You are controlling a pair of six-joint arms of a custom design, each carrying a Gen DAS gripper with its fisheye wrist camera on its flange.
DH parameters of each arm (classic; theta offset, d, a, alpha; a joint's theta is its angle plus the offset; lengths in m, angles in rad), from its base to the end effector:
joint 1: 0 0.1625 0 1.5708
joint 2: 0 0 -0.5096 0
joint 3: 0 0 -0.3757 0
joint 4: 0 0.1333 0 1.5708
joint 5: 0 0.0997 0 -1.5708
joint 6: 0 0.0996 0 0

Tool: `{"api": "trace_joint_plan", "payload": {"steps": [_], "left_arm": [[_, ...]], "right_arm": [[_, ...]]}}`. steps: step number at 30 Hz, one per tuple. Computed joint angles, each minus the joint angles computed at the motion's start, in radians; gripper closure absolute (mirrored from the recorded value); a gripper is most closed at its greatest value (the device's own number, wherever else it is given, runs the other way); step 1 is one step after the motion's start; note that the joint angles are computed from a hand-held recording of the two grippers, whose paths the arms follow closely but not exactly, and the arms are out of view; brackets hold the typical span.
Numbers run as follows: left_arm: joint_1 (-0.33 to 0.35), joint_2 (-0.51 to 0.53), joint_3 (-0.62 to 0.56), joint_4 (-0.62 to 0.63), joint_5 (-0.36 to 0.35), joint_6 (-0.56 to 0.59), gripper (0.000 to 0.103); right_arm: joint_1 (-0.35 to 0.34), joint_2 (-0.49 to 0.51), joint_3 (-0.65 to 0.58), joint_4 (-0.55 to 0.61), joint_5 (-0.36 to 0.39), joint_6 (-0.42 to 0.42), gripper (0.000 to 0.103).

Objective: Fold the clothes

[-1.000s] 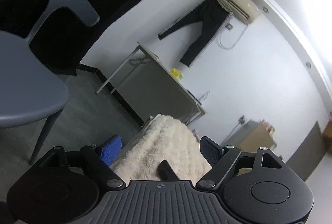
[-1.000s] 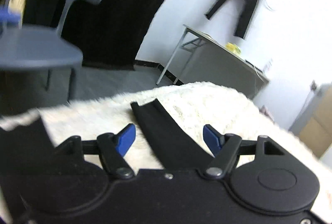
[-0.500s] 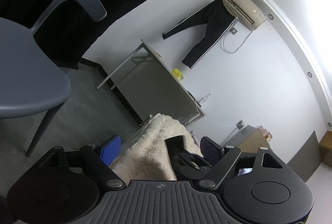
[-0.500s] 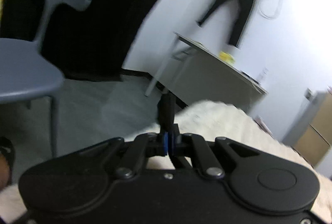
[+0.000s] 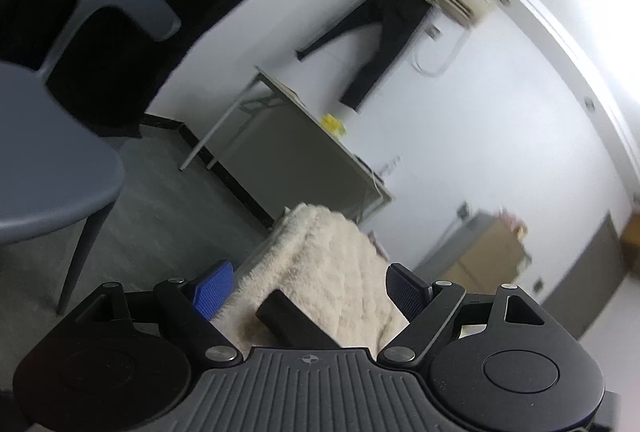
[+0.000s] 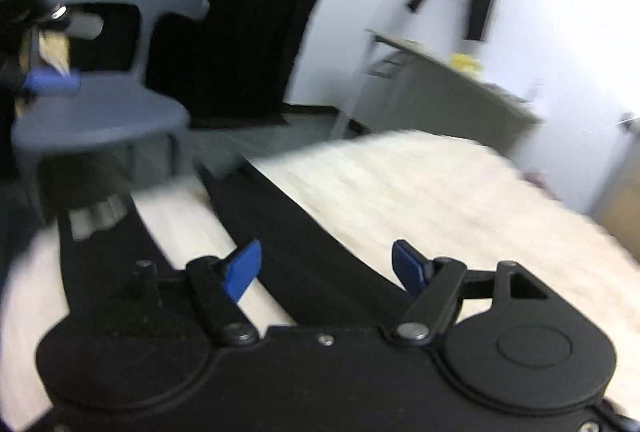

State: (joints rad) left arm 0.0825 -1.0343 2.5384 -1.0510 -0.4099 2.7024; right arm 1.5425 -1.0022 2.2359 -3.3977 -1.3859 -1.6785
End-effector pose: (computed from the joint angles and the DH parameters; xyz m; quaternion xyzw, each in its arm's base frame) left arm -0.1870 -0.2409 0.1534 -0.1509 0.6245 -0.7482 0.1656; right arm 0.1364 -0.5401 0.2119 0.7178 -0.6263 0.2578 0.1613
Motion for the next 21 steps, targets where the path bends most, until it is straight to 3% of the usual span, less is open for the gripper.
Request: {"api": "trace_joint_plan", "payload": {"steps": [2,5,7,8,10,12,15,18,19,21], "left_arm": [[0.034,-0.018,-0.020,-0.028,0.067,0.145,0.023],[0.098,-0.034,-0.047,-0.174,0.156,0.459,0.022],[0.123,-0.032,-0.053,-0.306,0.193,0.647,0.006],[0.134,-0.019,-0.062,-0.340,0.216,0.688,0.002],[0.158,0.014,-0.085,-0.387,0.260,0.716,0.000],[0.193,0.041,-0.084,-0.578,0.285,0.848,0.000],[0.248,0.123,-0.139,-0.892,0.219,1.127,0.000],[0.283,0.183,-0.151,-1.131,0.181,1.404,0.000],[0.288,0.202,-0.151,-1.211,0.172,1.509,0.000],[0.296,0.213,-0.160,-1.252,0.162,1.594,0.000]], "right_arm": [[-0.052,-0.061,-0.031,0.018,-0.021,-0.096,0.032],[-0.158,-0.175,-0.100,0.062,-0.066,-0.268,0.032],[-0.205,-0.218,-0.116,0.069,-0.095,-0.340,0.032],[-0.244,-0.255,-0.124,0.066,-0.106,-0.350,0.032],[-0.272,-0.298,-0.133,0.125,-0.135,-0.276,0.031],[-0.302,-0.355,-0.130,0.241,-0.160,-0.081,0.019],[-0.328,-0.367,-0.075,0.270,-0.099,0.080,0.014],[-0.319,-0.332,-0.037,0.234,-0.072,0.101,0.011],[-0.310,-0.332,-0.049,0.285,-0.091,0.095,0.011],[-0.283,-0.344,-0.104,0.443,-0.142,0.107,0.011]]}}
